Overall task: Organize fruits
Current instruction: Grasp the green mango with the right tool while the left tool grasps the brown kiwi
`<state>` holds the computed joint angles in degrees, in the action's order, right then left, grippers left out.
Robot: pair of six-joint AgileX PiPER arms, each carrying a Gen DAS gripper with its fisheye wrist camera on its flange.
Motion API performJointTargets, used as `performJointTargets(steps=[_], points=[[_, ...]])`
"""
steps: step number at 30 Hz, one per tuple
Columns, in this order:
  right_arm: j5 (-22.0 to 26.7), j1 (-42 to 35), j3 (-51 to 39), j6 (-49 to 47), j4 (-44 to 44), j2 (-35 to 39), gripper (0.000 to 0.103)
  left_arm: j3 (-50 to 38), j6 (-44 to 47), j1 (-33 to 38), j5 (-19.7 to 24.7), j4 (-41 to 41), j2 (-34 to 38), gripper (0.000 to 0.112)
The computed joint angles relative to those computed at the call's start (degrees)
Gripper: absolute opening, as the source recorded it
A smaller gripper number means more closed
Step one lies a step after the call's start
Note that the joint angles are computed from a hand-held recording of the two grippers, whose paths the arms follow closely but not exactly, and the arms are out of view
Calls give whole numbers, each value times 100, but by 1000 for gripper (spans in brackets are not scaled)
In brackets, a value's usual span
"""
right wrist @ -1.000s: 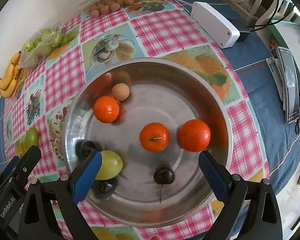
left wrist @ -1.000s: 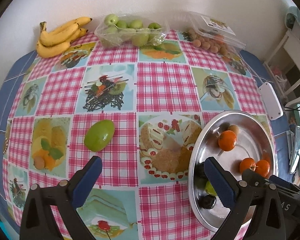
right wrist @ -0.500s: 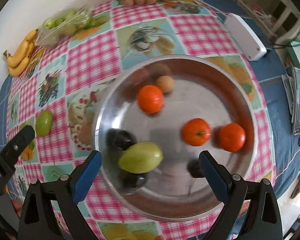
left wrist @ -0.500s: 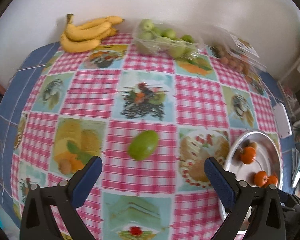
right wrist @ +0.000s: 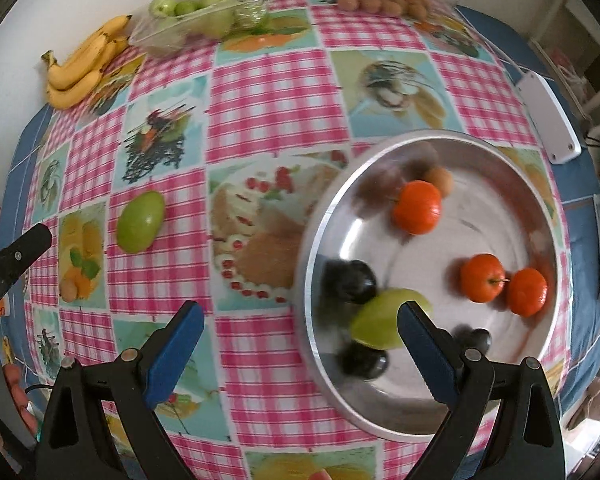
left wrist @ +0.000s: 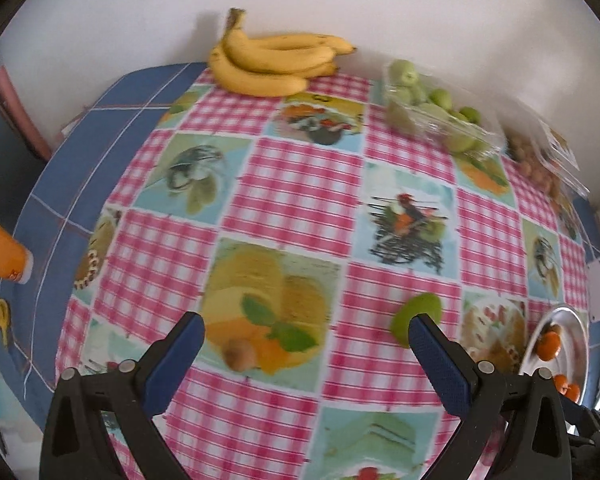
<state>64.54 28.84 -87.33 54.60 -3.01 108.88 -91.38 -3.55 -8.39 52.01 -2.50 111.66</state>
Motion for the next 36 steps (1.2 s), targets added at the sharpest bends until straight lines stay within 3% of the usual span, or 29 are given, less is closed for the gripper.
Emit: performJointTargets(steps=[25, 36], points=[[-429, 286, -1439, -375, 236, 1338, 97, -1035, 628, 1391, 501, -779, 904, 103], [-767, 286, -1701, -749, 474, 1701, 98, -855, 746, 1244, 710, -879, 971, 103]])
